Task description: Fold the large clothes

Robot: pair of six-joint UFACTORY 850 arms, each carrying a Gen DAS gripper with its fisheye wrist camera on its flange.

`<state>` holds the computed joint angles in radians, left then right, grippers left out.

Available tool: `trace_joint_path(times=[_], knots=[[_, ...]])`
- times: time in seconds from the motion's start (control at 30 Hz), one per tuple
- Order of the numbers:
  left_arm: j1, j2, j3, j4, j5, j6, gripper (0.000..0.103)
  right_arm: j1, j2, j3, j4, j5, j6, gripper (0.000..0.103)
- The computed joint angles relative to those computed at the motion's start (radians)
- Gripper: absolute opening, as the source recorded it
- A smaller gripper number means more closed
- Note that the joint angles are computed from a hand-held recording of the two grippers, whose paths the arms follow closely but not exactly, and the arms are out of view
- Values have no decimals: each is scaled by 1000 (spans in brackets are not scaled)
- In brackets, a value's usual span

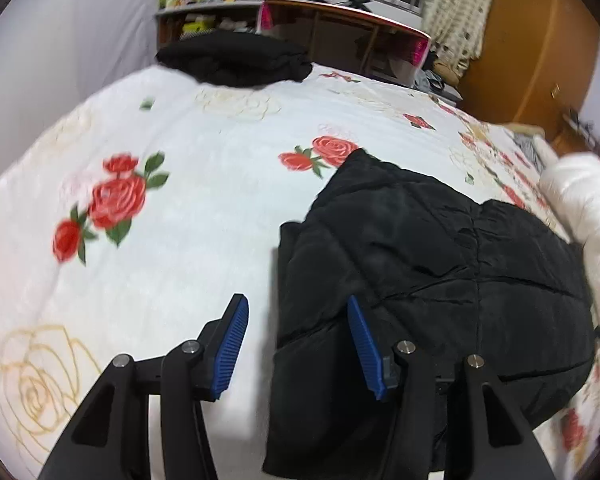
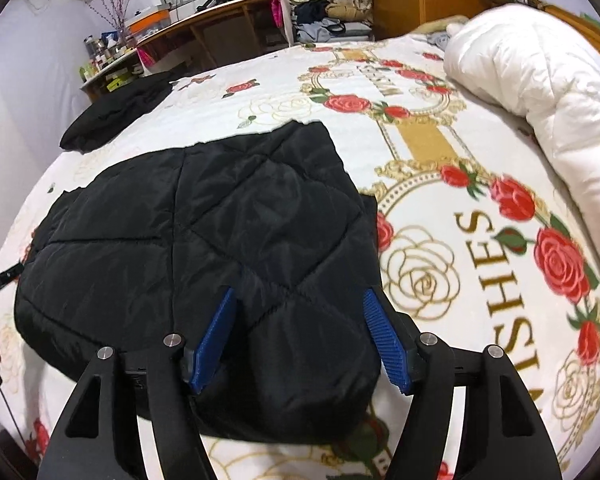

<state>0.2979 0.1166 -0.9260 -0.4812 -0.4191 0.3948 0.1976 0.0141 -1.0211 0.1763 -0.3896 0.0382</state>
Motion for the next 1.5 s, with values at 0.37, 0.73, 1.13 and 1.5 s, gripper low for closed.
trace_joint_path(times=[0.37,0.73,1.13,1.5], knots=[[36,-131,-81,-329,-118,241,66,-66,-79,-46,302,-32,-254,77],[44,-201,-101,-465,-112,348,81,-131,-188,-97,615,-91,-512,83],[133,-269,-108,-643,-317,504,88,-211,-211,-60,936,-236,-765,91],[80,-278,-99,-588,-220,521,94,-185,-285,-103,881,-218,-739,91]])
